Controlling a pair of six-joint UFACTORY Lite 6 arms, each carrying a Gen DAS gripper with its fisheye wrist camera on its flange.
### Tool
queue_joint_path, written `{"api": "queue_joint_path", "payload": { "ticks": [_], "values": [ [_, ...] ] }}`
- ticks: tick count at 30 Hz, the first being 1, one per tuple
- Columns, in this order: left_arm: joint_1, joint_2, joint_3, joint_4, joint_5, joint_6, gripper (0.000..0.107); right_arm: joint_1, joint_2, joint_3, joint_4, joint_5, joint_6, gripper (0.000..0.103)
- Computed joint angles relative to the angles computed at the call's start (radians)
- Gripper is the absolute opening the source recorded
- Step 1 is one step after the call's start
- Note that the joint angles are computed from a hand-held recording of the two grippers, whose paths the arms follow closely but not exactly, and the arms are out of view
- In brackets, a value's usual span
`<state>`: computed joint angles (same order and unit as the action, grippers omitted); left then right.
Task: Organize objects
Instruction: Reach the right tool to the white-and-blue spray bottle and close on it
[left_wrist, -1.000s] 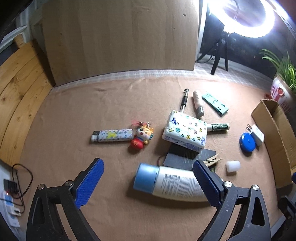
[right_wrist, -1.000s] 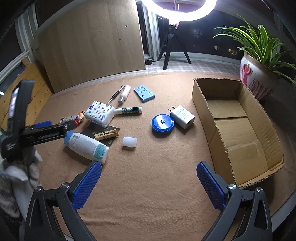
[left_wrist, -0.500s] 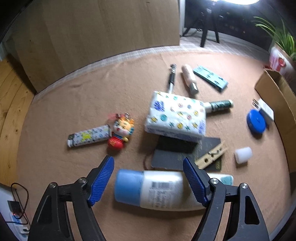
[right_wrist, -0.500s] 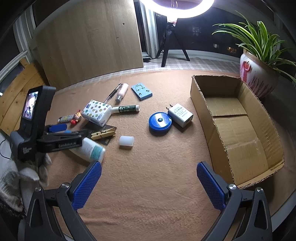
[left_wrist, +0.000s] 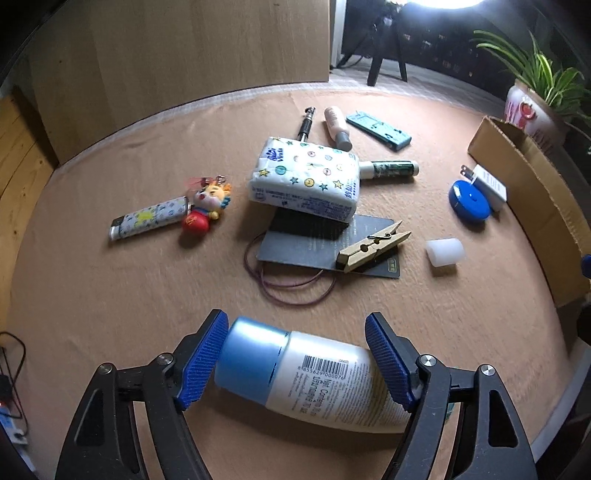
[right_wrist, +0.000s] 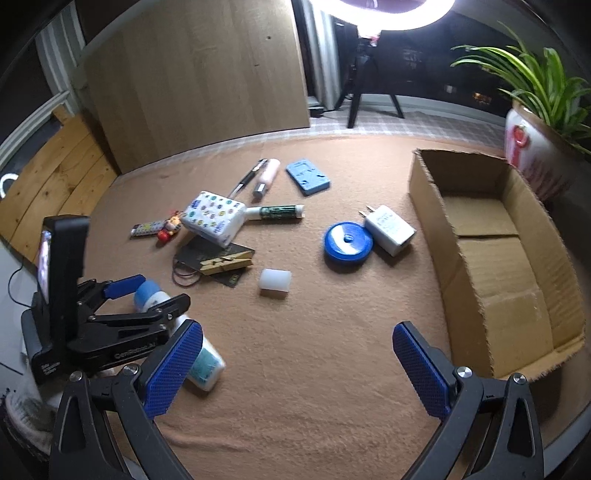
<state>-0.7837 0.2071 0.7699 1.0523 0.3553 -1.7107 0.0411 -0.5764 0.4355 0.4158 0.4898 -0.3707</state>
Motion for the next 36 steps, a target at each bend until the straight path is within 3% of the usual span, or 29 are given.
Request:
{"api": "queue_joint_path", "payload": {
  "ticks": [7, 13, 19, 24, 31, 36],
  "values": [
    [-0.012, -0.341, -0.224, -0.046, 0.076, -0.086, 0.089, 0.023, 0.194, 0.106, 0.281, 0.02, -0.341, 0.102],
    [-0.018, -0.537, -0.417, -0.16, -0.009, -0.107, 0.093, 0.107, 0.421, 0.234, 0.397, 0.036, -0.49, 0.092],
    [-0.13, -0.423, -0.395, 0.024, -0.033, -0.422, 0.093, 0.165, 0.681, 0.384, 0.448, 0.123, -0.565, 0.076],
    [-0.141, -0.328, -0.355, 0.199, -0.074, -0.625, 0.093, 0.203, 0.788, 0.448, 0.445, 0.132, -0.572, 0.072],
    [-0.093, -0.293, -0.352, 0.443, -0.144, -0.859, 0.088, 0.202, 0.918, 0.524, 0.473, 0.185, -0.604, 0.054],
    [-0.073, -0.259, -0.338, 0.607, -0.158, -1.012, 0.083, 0.207, 0.938, 0.534, 0.484, 0.225, -0.613, 0.048]
  ]
}}
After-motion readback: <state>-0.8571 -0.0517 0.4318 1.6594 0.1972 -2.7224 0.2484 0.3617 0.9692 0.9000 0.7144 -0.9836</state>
